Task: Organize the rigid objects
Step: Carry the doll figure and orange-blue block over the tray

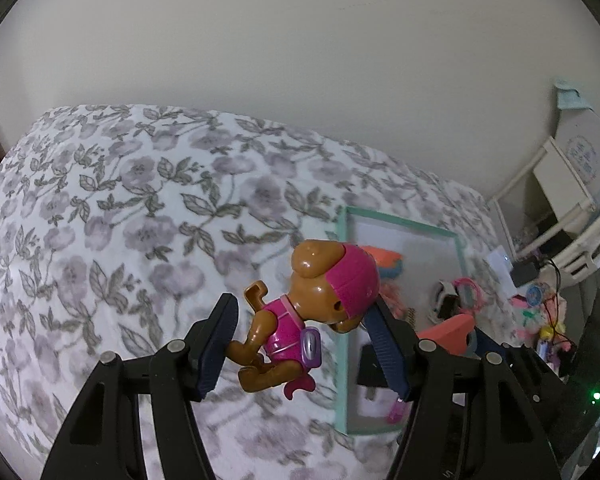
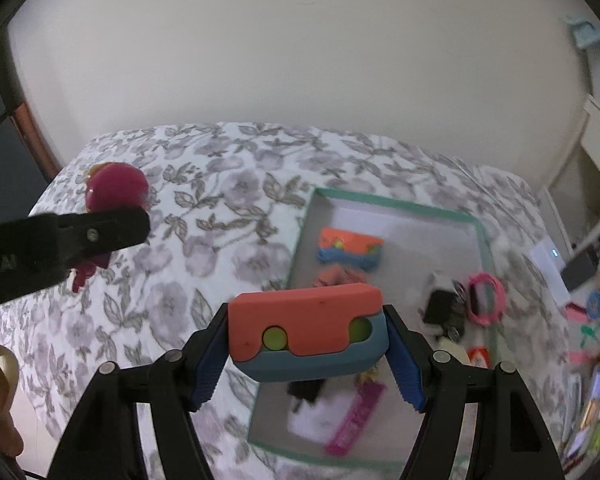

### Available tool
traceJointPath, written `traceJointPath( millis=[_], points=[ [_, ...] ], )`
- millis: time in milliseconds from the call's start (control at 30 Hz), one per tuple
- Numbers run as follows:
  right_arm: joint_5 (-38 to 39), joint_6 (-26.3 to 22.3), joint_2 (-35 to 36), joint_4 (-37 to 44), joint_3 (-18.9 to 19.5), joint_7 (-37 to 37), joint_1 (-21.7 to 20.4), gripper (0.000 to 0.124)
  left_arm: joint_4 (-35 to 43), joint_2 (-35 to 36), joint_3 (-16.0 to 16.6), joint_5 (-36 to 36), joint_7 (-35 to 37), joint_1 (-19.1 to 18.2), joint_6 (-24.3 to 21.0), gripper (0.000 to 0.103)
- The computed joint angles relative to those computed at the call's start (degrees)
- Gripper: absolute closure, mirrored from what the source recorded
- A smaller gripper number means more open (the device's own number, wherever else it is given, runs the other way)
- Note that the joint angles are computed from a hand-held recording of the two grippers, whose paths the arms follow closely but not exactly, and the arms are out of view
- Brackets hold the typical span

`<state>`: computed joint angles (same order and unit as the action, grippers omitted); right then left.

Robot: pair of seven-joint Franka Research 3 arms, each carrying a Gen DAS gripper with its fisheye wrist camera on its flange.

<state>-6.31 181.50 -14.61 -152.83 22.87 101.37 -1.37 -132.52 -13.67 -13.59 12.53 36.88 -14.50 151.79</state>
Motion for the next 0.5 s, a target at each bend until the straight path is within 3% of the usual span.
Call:
traceJointPath(
  millis=[200,400,500],
  points=[
    [3.1,-0.8,-3.4,-4.4,-4.5,-1.6,2.6,0.050,0.1,2.2,-1.0,-3.4,0.4,-2.9,1.8,0.036],
    [2.9,-4.1,-3.8,-6.2,-3.9,0.3,-1.6,0.050,0.1,5.0,-2.5,-4.4,-2.9,-4.8,4.4,0.036],
    [3.2,-5.8,-2.2,-6.5,-7.1,0.3,-0.5,0.050,0.9,7.5,-2.6,-6.0,-2.4,-6.0,4.9,0.036]
  ],
)
